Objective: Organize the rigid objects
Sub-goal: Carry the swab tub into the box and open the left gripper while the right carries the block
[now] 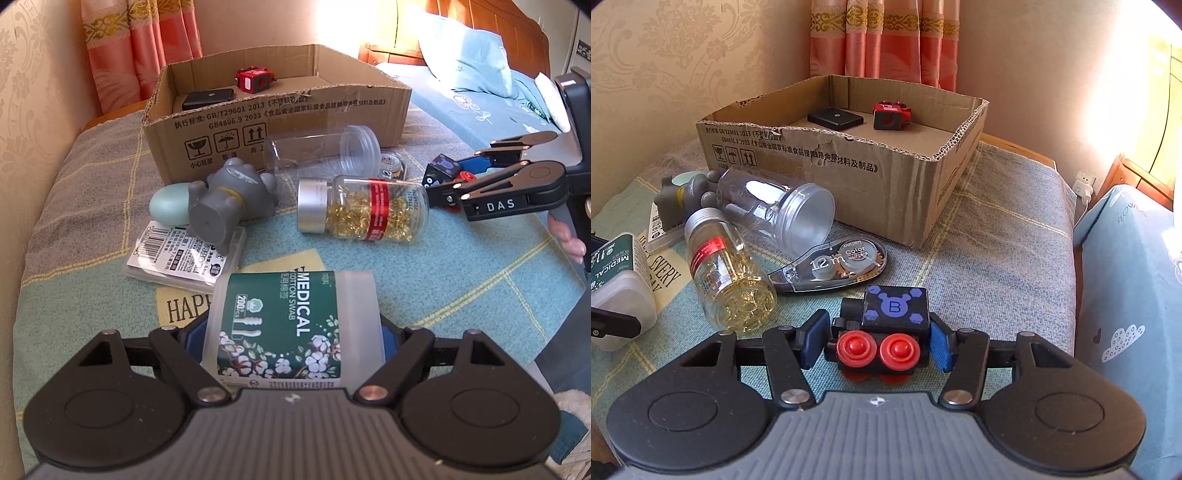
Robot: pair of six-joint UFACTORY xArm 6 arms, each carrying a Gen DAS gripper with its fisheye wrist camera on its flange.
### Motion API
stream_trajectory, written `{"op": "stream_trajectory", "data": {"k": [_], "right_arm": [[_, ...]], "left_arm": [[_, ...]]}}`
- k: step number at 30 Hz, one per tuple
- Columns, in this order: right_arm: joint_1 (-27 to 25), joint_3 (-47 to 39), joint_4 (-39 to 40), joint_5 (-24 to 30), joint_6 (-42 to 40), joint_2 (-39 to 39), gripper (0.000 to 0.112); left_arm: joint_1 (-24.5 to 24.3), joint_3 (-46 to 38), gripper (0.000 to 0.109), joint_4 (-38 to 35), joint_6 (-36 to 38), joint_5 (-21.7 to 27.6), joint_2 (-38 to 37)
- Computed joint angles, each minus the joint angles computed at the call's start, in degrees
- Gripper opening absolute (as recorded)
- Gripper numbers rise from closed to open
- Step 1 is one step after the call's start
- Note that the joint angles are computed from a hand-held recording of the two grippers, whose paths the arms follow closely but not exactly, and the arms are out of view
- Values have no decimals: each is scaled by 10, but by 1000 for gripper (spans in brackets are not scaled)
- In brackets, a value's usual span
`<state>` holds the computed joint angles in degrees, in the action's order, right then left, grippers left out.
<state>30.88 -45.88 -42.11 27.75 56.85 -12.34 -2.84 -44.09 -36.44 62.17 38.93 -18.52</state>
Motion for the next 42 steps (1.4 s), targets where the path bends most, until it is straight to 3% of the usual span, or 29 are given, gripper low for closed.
{"op": "stream_trajectory", "data": {"k": [25,42], "right_arm": [[21,-22,9,59,-19,-2,56],[31,-52,7,81,-72,-41,56]], "left_arm": [[2,-16,83,11,-3,14,3],[24,-93,83,-15,28,81,9]]}}
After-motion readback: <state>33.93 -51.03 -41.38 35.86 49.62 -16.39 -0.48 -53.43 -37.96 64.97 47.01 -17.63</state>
